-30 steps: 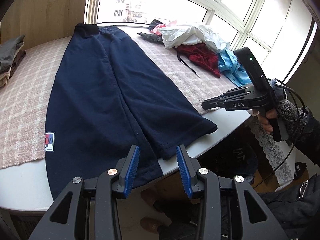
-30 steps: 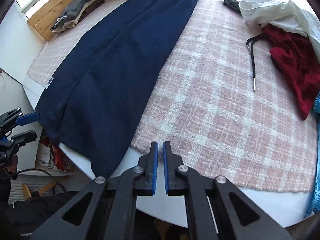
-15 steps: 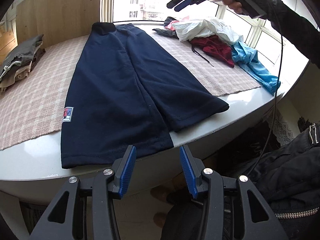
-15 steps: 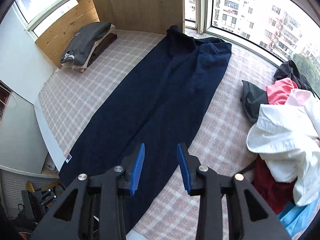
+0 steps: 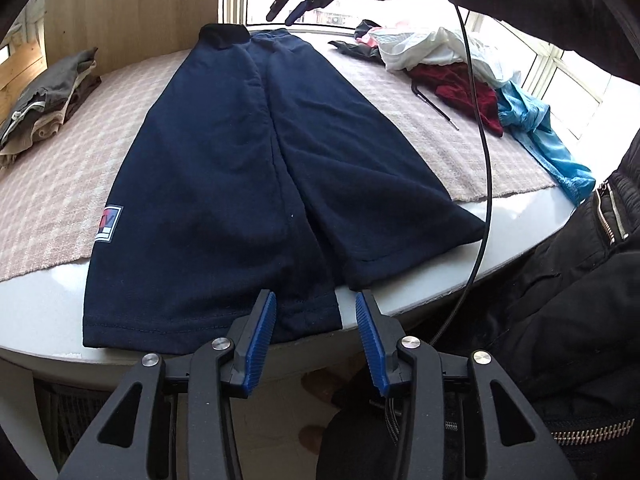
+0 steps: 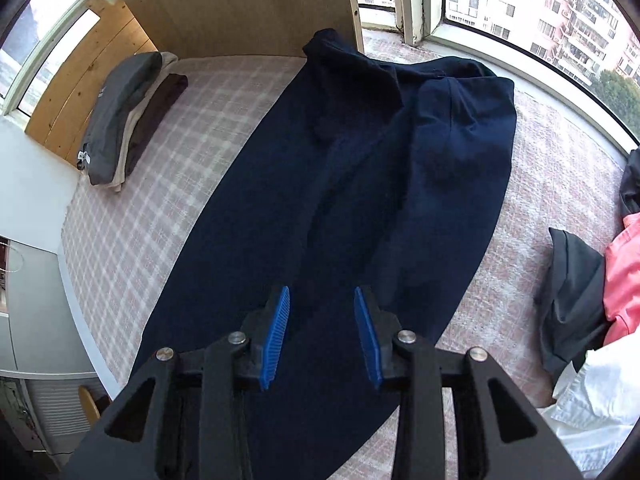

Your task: Fold clothes

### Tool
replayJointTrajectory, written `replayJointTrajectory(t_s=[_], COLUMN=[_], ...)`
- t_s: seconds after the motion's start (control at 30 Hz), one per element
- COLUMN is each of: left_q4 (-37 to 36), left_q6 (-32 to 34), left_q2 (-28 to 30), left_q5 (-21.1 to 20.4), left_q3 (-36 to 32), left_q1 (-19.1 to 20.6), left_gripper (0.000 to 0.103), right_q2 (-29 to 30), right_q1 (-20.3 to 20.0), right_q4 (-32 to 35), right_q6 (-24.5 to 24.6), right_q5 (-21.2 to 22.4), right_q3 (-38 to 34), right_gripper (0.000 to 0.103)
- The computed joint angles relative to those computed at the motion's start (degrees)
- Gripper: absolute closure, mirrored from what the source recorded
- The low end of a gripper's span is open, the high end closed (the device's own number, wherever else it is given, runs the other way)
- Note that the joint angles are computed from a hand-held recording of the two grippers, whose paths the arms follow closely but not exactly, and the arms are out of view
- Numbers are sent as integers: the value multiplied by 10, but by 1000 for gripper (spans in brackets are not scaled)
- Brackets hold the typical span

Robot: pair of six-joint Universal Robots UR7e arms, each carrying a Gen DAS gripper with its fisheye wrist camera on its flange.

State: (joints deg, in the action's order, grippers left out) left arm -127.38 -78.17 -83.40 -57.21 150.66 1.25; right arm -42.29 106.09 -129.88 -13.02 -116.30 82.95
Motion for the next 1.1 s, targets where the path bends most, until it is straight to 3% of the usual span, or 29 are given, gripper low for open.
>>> replayJointTrajectory(t_s=[0.03, 0.1, 0.3, 0.47, 0.6, 0.63, 0.7, 0.77, 0.83, 0.87, 0.9, 0.93, 1.0, 1.1], left_q4=[2, -5, 10, 52, 73, 78, 86, 85, 61, 62, 51, 34, 29, 20], left_q6=[-7, -13, -44, -96, -137, -147, -164, -178, -161, -150, -132, -112, -89, -49], left_q2=[-6, -22, -48, -76, -97, -102, -110, -119, -112, -97, -84, -73, -46, -12], left_q5=[2, 1, 3, 17, 27, 29, 32, 35, 32, 30, 26, 20, 11, -5], left_q3=[2, 10, 9, 8, 12, 14, 16, 21, 22, 12, 7, 4, -7, -20], left_q1=[3, 7, 11, 5, -4, -7, -9, -13, -18, -18, -15, -10, 4, 22], left_gripper=[87, 100, 103, 103, 103, 103, 103, 103, 103, 103, 98, 90, 75, 74], right_q2=[10, 33, 117, 164, 168, 169, 172, 173, 173, 174, 173, 172, 171, 173], right_q1=[-3, -10, -15, -20, -22, -20, -19, -18, -16, -16, -16, -16, -15, -11], right_q4=[3, 19, 60, 130, 124, 124, 132, 137, 143, 145, 147, 145, 138, 134], right_q6=[3, 15, 28, 57, 50, 47, 46, 47, 51, 53, 55, 57, 59, 57], right_q5=[2, 18, 22, 13, 24, 19, 18, 16, 14, 12, 15, 19, 18, 10], right_q3=[-12, -43, -146, -218, -220, -221, -226, -227, -227, -227, -227, -224, -219, -215], right_gripper=[69, 69, 69, 69, 69, 71, 86, 86, 84, 75, 66, 64, 63, 62])
